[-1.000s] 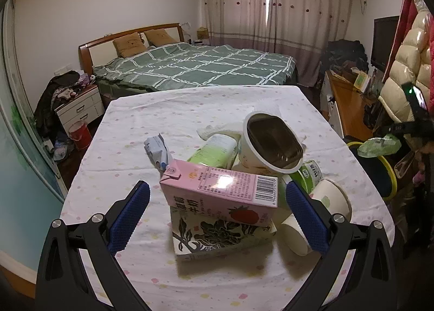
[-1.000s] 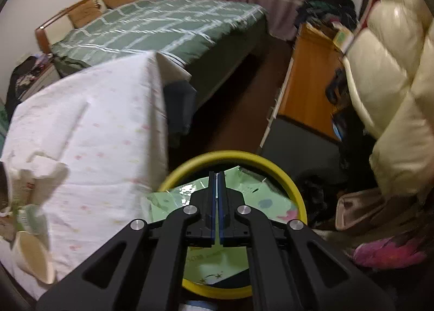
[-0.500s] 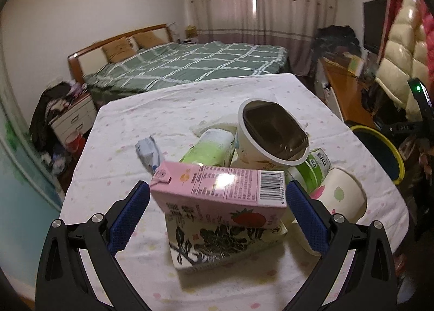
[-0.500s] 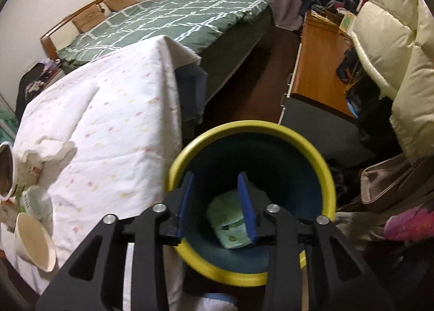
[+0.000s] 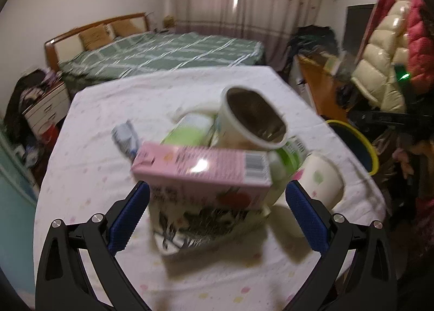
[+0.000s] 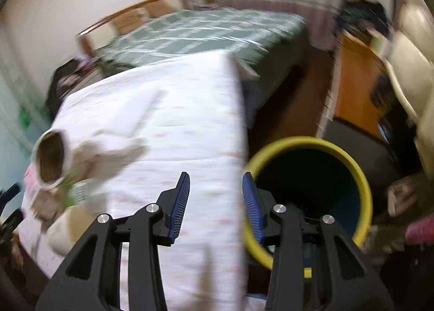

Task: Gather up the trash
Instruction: 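Lower the left tool onto the pink milk carton and grasp it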

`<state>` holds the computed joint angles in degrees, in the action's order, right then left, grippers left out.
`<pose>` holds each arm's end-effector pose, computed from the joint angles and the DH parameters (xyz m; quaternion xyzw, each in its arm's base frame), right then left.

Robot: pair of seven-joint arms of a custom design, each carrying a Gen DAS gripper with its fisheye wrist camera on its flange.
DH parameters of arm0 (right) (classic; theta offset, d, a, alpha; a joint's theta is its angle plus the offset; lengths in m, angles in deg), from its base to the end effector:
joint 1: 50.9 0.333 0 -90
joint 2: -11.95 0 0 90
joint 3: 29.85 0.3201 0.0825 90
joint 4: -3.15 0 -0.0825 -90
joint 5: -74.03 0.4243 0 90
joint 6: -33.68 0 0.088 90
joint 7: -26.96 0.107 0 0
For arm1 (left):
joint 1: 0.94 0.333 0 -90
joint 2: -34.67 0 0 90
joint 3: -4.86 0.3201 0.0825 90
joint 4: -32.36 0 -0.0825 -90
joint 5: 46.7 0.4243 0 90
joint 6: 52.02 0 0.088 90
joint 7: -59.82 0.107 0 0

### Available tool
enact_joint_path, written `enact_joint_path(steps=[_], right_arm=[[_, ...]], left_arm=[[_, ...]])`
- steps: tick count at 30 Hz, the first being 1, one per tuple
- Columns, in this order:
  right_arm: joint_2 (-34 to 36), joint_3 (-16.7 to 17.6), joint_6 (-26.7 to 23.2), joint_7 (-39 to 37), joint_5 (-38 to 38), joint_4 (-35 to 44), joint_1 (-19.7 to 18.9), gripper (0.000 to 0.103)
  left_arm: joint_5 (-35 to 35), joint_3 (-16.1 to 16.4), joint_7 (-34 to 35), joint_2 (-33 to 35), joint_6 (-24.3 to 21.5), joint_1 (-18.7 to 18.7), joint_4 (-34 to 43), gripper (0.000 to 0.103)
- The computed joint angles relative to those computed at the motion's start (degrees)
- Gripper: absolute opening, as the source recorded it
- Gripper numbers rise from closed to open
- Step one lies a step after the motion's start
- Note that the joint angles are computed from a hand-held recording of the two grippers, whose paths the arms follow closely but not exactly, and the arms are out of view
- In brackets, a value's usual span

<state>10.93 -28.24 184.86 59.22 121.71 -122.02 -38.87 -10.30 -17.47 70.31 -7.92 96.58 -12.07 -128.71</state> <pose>0.5842 0.1224 0.4224 -0.8294 0.4387 -0.0909 0.3338 0.3264 -0.2135 0.4219 -0.7546 0.5250 -0.2480 0.3058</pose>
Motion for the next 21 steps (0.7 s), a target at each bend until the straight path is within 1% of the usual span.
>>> enact_joint_path(steps=[3,5,6,8,11,14,21], right_arm=[[-2.14,0.71,-0.36,-3.74,2.8,-1.49,1.4,0.044],[-2.65,0.47,-0.99,-4.76,4.65,-1.58,1.91,0.044],[-2.87,0.34,-1.38,-4.94,5.27,-1.76,2.07,0.044],[-3.02,0.16,-1.77,-4.51,5.08,-1.88,2.17,0.044],[-3.16,-0.06,-2.24,-4.2,4.61,-2.08,2.21,0.044],[-2.96,-0.36,-2.82,-4.44,4.76,-1.86,2.02,0.045],[-1.86,-0.27,-4.27,-5.21,5.71,-1.15,1.65,0.045]], left_arm=[[-1.18,-1.37,-2.19,2.36,-3.23,0.15,1.97,0.099],[-0.6,-2.98,-5.35,4.05,-6.17,0.95,3.73,0.099],[0.39,-3.58,-6.65,5.11,-6.93,1.26,4.57,0.099],[1.87,-3.54,-7.58,7.83,-8.64,1.19,6.29,0.099],[2.08,-1.5,-8.35,9.29,-9.89,-0.14,6.53,0.099],[1.37,-0.15,-9.5,7.24,-11.48,-1.51,4.61,0.099],[-3.06,1.31,-9.34,-2.59,-21.42,-5.28,-0.81,0.099]])
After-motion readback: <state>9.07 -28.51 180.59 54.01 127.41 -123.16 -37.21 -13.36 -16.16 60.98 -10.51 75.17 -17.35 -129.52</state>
